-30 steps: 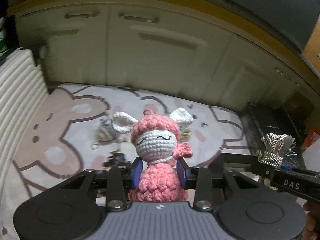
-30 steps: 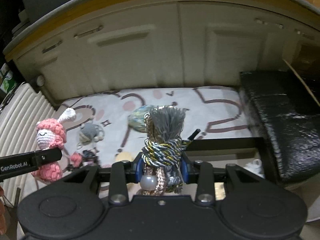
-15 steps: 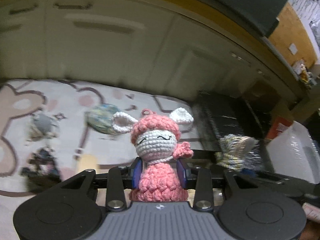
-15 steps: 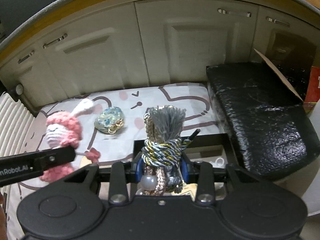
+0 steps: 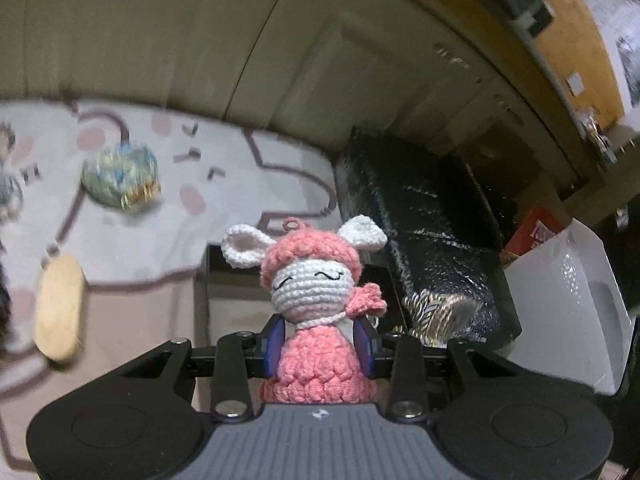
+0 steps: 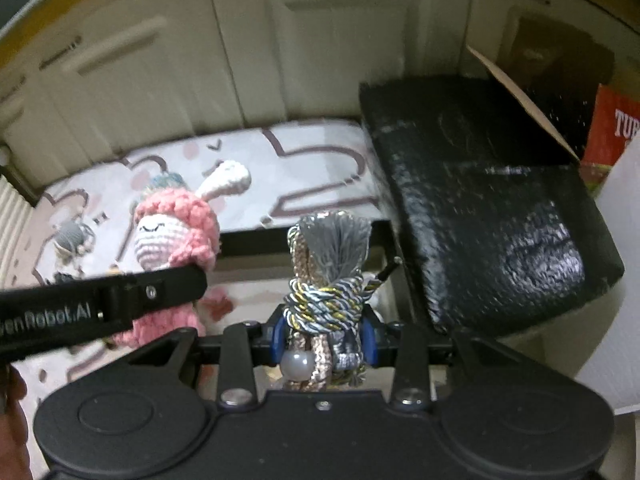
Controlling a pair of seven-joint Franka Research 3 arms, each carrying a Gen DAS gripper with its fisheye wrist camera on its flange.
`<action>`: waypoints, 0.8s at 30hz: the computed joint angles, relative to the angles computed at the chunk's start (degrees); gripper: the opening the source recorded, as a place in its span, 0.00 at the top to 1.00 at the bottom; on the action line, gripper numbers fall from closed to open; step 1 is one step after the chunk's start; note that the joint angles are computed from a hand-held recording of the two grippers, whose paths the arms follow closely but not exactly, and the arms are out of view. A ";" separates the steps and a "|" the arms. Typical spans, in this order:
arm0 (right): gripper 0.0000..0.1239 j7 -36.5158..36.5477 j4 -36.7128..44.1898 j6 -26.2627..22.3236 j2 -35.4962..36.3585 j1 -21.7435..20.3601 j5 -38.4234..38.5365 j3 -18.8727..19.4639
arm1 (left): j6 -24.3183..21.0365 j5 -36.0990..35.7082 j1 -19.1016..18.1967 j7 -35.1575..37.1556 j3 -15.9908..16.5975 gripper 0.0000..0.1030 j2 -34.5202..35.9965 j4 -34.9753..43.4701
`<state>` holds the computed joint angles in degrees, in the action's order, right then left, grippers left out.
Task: Organize objects
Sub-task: 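Carry the bunny with the left tool while the right tool carries the tassel cord to the box, then lower and open the left tool in the box while the right tool releases the tassel cord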
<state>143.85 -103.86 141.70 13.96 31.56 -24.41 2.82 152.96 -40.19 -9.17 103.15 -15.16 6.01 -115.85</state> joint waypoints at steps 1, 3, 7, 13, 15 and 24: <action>0.70 -1.08 0.06 -0.48 0.28 -0.33 0.92 0.21 | -0.85 0.22 -0.02 -1.06 0.08 0.62 0.83 0.58; 0.70 -3.48 0.50 -2.03 1.05 -0.79 2.72 0.53 | -1.86 2.65 -0.12 -3.53 0.26 0.62 2.00 1.27; 0.70 -5.97 2.44 -5.50 3.03 -1.26 6.71 0.64 | -2.40 11.46 -0.44 -9.49 0.76 0.62 3.60 1.76; 0.70 -7.92 5.72 -8.77 6.01 -0.76 9.15 0.04 | -1.86 14.75 0.61 -10.42 -0.31 0.63 4.79 2.03; 0.70 -8.62 6.65 -9.87 6.80 -0.46 9.31 -0.13 | -1.61 15.22 0.86 -10.69 -0.62 0.63 5.40 2.49; 0.65 -8.71 7.96 -12.46 8.01 0.39 9.41 -1.09 | -1.76 14.44 1.93 -9.09 -2.16 0.64 5.93 2.66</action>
<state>135.14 -95.90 129.24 21.97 31.94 -14.99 1.73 151.19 -25.75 -7.24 94.05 -17.32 11.94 -113.20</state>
